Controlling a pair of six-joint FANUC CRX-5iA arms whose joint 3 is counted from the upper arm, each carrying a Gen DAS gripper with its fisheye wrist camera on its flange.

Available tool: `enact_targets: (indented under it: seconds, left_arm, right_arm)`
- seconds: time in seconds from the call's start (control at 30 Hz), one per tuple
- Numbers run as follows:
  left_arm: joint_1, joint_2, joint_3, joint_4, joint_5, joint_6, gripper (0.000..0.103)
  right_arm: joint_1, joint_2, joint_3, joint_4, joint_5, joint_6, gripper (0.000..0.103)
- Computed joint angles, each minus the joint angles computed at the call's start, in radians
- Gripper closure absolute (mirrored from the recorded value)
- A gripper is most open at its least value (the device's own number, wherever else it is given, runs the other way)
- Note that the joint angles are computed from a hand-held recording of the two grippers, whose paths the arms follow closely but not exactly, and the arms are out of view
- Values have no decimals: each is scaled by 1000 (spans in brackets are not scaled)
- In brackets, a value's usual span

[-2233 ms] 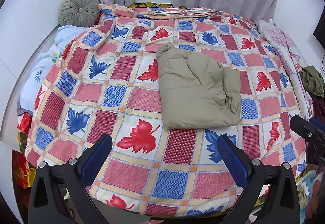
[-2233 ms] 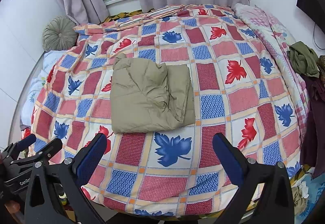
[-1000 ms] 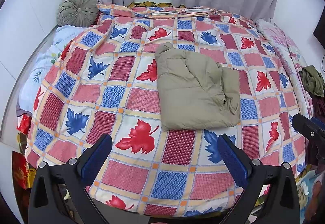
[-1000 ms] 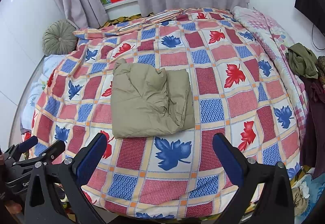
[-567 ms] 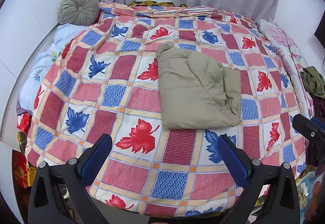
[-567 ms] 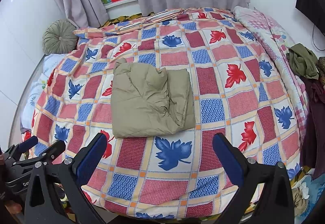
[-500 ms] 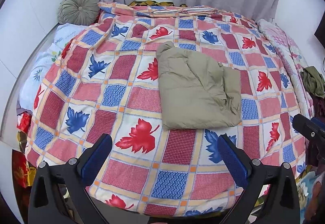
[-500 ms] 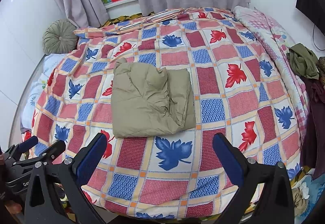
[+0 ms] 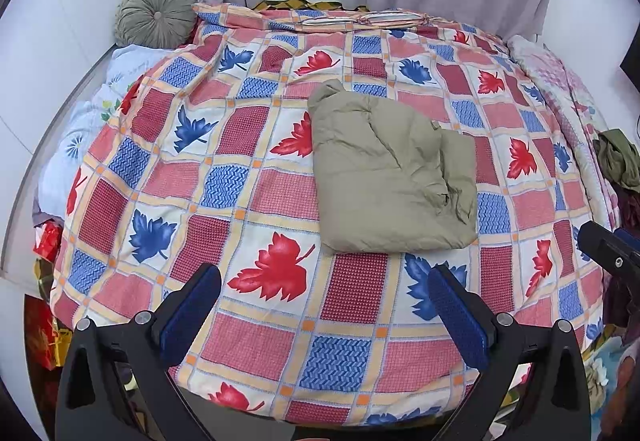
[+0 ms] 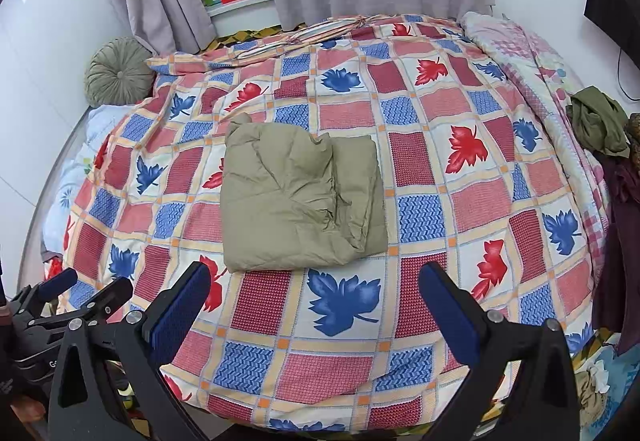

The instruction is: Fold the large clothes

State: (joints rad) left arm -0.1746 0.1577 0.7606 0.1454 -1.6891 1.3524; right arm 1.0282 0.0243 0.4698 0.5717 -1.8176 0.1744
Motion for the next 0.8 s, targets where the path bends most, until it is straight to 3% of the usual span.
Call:
enact_targets:
  seconds: [0.8]
  left_arm:
    - [-5, 4, 9, -13, -1, 4, 0]
  right_arm:
    - [5, 3, 2, 1, -2, -9, 0]
